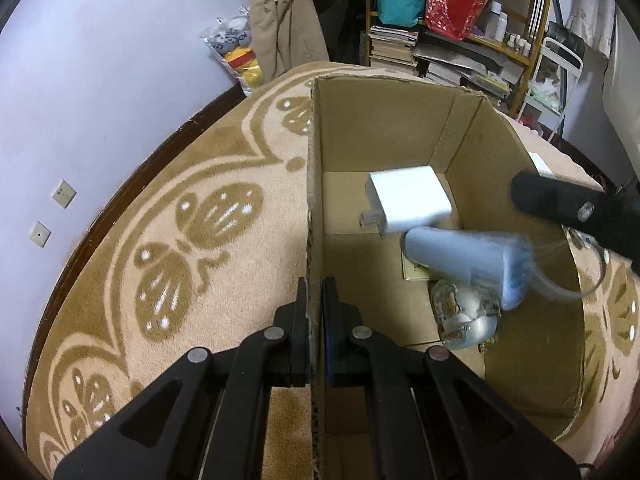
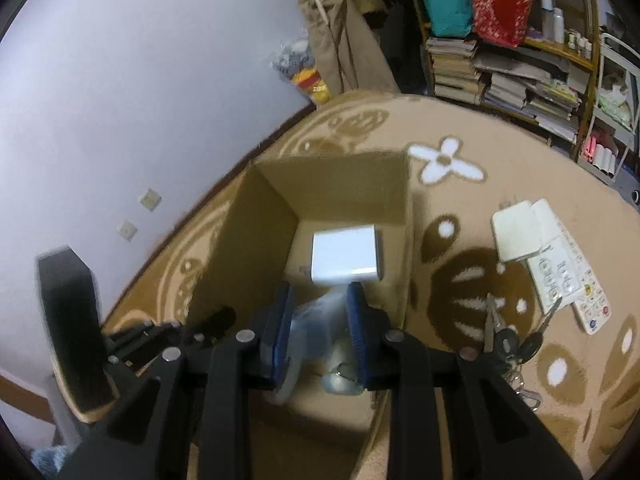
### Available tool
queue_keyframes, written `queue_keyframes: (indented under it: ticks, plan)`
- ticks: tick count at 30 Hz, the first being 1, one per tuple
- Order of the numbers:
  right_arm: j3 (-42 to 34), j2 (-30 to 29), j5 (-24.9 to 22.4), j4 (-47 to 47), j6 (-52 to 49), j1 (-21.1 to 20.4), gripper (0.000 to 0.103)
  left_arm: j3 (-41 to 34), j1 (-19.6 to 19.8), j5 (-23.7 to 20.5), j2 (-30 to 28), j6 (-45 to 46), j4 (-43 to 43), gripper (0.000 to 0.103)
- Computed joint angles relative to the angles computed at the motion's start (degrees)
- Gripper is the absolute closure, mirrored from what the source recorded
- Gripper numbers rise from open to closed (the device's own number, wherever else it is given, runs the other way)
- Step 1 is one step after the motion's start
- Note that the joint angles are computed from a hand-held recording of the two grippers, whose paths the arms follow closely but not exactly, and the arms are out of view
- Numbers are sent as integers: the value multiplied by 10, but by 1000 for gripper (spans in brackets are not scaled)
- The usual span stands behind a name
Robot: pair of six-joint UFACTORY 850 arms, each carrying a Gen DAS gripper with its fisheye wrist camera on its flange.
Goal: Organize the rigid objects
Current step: 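Carry the power bank into the box and release it with the right gripper, then return the right gripper to the items and grasp the black key fob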
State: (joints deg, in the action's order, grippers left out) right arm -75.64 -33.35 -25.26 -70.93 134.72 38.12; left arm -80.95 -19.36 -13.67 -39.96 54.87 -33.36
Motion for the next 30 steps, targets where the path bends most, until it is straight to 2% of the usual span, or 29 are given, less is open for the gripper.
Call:
queue_keyframes:
  ticks: [2,4,5,6,9,11,16,18,23,30]
  plan:
    - [2,6,-17,18,-25,4,71,0,1,-1,0,5,-8,98]
    - [11,16,-40,19,-43,11,56,0,1,-2,0,5,-14,98]
    - [18,23,-58,13,-40,17,39,-1,1,-3,-1,2,-12,98]
    - [24,29,-70,5,-32,21,28,-1,1,-2,-1,1,-9,98]
    - [49,50,-106,7,-22,30,14,-2,1,-1,-1,-5,-4,98]
    - [62,59,-118,17,-23,30,9,-3,1,-5,-3,-4,-8,98]
    - [99,80,-139,76,-29,26,8,-4,3,-7,-2,1,-11,98]
    - [118,90,-148,119,-45,21,1,-3,4,-8,-2,11,-23,99]
    - [178,115,-112,108,30,15,0,-4,5,-9,-3,15,-26,99]
    - [213,109,-52,107,85,-2,0,-3,5,-9,-2,14,-26,98]
